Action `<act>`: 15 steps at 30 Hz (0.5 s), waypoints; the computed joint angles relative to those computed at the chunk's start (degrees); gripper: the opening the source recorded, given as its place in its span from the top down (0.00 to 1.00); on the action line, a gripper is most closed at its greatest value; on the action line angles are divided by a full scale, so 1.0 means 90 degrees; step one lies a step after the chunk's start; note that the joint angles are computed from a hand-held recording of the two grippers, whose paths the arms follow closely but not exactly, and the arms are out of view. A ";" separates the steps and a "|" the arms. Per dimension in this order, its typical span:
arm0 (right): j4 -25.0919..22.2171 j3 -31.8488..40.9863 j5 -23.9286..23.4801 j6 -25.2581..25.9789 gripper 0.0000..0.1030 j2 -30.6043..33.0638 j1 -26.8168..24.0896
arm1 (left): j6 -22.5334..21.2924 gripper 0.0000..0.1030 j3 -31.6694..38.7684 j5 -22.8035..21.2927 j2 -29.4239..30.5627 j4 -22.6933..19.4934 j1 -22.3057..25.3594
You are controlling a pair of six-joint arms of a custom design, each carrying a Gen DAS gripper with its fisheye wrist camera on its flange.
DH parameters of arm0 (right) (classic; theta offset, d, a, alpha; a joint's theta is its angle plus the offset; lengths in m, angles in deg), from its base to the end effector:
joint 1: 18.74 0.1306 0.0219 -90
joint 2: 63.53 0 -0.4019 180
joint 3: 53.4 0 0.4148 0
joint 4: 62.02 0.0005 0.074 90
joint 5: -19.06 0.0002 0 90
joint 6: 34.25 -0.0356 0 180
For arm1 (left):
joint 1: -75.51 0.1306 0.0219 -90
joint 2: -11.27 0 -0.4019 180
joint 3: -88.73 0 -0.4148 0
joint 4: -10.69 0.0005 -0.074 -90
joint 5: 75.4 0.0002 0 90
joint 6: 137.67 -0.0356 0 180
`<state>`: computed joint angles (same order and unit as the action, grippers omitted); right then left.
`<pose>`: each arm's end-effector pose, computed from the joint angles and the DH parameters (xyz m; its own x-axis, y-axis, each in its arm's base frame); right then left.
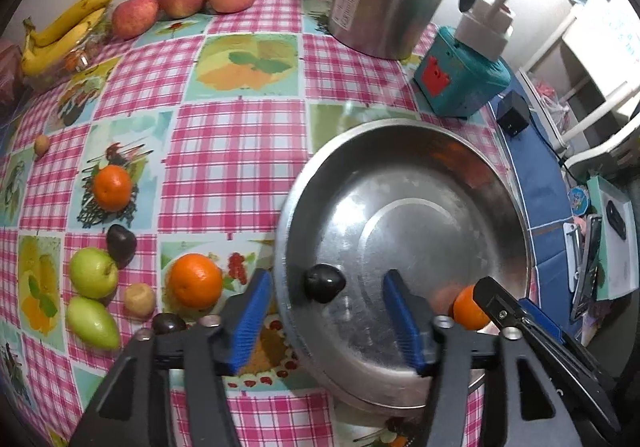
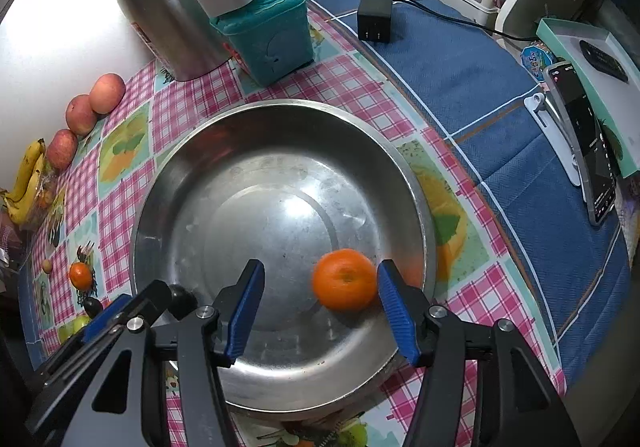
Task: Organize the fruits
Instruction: 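Open the right tool to drop the tangerine while the left tool releases the plum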
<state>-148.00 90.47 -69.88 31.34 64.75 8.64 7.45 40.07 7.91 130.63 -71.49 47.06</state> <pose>0.6283 0.3241 0.4543 -0.9494 -0.0264 -0.3128 -0.0680 0.9901 0.1228 0.5834 -0.3120 0.4640 -0.8328 -0.4755 -0.2836 -0.4279 0.8778 -0.2152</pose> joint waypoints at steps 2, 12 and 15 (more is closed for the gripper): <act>0.0006 -0.0037 0.0053 0.0022 0.41 -0.0031 0.0008 | 0.0058 0.33 -0.0164 -0.0005 -0.0127 0.0064 0.0027; 0.0092 -0.0287 0.0015 0.0175 0.41 -0.0204 0.0089 | 0.0424 0.25 -0.0786 -0.0592 -0.0642 -0.0229 0.0059; 0.0140 -0.0408 -0.0009 0.0231 0.41 -0.0281 0.0146 | 0.0529 0.25 -0.1034 -0.0762 -0.0837 -0.0276 0.0063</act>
